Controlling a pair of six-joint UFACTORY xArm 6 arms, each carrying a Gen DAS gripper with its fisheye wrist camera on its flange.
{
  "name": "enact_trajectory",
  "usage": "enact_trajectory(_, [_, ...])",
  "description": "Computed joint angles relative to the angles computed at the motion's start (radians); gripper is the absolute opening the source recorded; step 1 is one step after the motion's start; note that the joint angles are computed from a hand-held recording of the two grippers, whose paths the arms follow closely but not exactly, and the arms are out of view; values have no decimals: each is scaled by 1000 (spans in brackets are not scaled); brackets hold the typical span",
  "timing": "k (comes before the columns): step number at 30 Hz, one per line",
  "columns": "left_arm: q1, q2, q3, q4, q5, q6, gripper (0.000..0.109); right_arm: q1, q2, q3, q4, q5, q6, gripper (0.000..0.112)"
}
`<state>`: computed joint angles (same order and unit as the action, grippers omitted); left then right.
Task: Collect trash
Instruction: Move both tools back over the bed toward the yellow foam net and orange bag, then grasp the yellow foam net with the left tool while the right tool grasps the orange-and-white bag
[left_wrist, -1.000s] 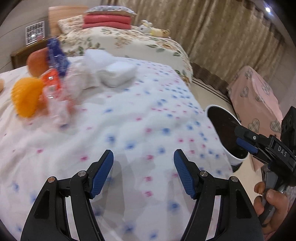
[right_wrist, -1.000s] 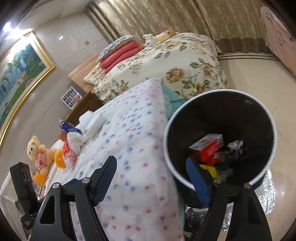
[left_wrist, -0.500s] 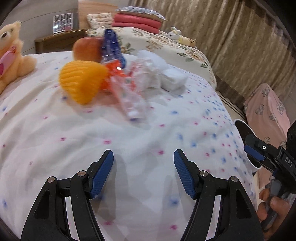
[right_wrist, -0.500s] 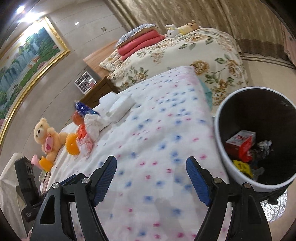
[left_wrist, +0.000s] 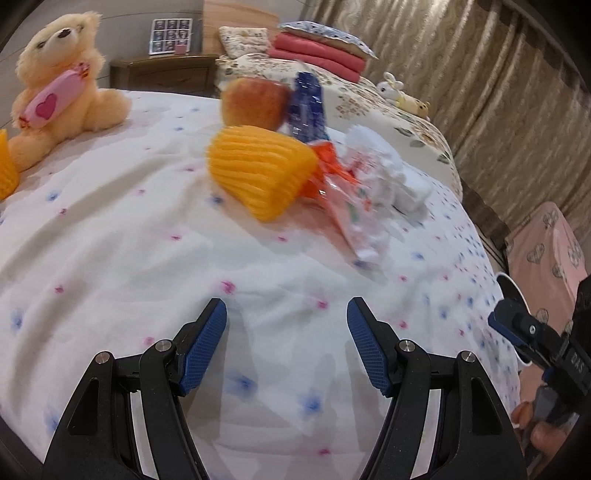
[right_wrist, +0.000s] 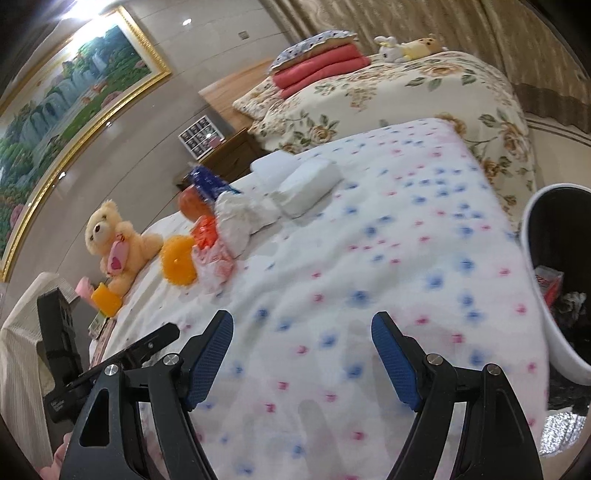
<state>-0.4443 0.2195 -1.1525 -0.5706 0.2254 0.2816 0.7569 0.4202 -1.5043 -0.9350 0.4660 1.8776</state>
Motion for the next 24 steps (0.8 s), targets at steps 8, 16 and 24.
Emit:
enact_trajectory(8, [46, 39, -62, 11, 23, -2, 69, 3, 105, -137, 85, -27, -132, 79])
enact_trajectory(16, [79, 110, -164, 55, 60, -14, 69, -7, 201, -263, 163, -40, -237, 79])
enact_trajectory(24, [84, 183, -266, 59, 91, -3, 69, -22, 336, -447, 323, -43, -435, 78])
